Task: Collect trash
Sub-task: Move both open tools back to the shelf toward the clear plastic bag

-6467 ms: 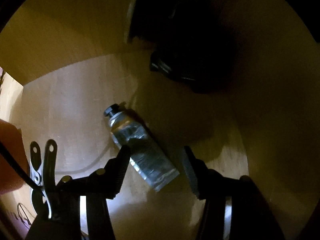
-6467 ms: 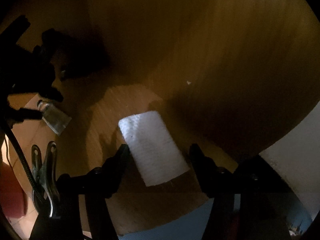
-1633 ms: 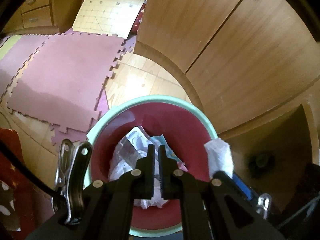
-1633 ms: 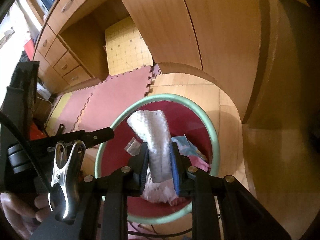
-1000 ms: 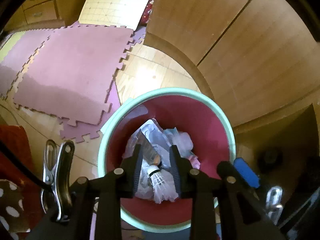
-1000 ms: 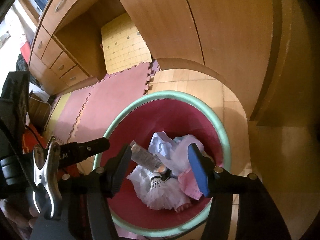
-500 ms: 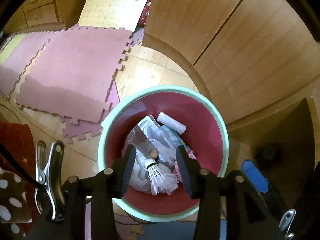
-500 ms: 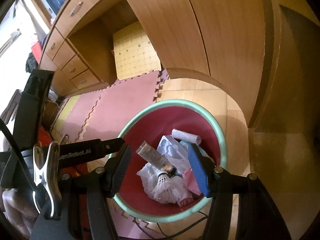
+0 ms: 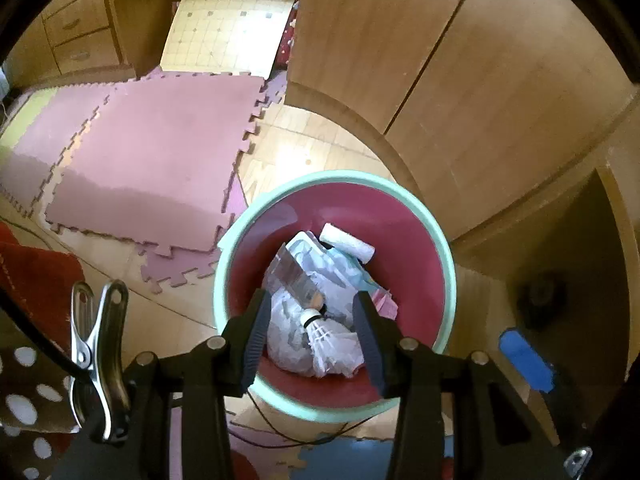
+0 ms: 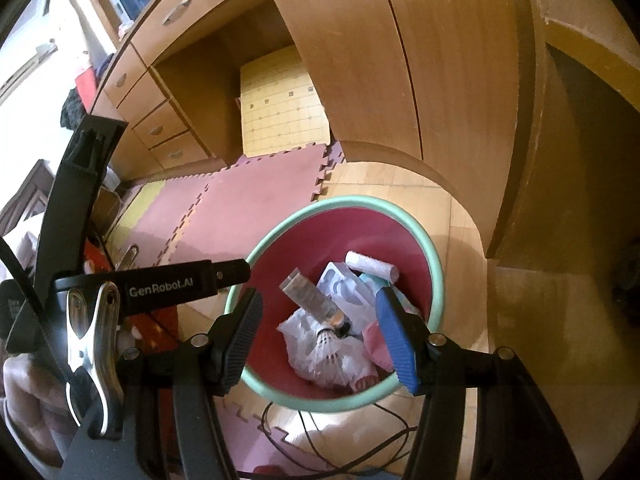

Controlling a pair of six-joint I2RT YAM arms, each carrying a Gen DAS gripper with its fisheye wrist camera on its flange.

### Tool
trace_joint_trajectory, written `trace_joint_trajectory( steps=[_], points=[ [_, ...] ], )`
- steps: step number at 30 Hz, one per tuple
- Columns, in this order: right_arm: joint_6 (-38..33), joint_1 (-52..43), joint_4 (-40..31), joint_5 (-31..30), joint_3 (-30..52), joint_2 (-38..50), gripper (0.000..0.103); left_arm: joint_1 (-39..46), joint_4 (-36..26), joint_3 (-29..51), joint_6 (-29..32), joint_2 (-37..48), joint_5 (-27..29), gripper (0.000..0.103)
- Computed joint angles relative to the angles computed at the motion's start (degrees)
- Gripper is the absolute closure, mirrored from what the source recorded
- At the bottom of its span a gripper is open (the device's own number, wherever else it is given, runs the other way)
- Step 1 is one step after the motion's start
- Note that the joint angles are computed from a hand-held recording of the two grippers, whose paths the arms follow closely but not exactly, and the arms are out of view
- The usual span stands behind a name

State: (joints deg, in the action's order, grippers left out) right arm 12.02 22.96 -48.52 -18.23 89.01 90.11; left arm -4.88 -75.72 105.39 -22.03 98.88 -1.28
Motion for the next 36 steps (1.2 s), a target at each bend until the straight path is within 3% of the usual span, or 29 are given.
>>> trace_joint_trajectory(
  steps=[22,31,36],
  points=[
    [1.6,-4.5,-7.9,-2.5,-8.1,-22.5,0.043,-12.7,-4.5,-1.5,-5.2,-7.5,-3.2,0.058],
    [-4.6,-16.6,-17.0,-10.0,-3.8,-28.2,0.043,-19.5,-9.0,7.8,-9.1,-6.6,-3.9,0.053],
    [-10.4,-30.0,-23.2,-17.5,1.3,-28.4,0.043,-24.3,-13.6,18.0,-11.3,-3.0,-3.9,0.052]
  ],
)
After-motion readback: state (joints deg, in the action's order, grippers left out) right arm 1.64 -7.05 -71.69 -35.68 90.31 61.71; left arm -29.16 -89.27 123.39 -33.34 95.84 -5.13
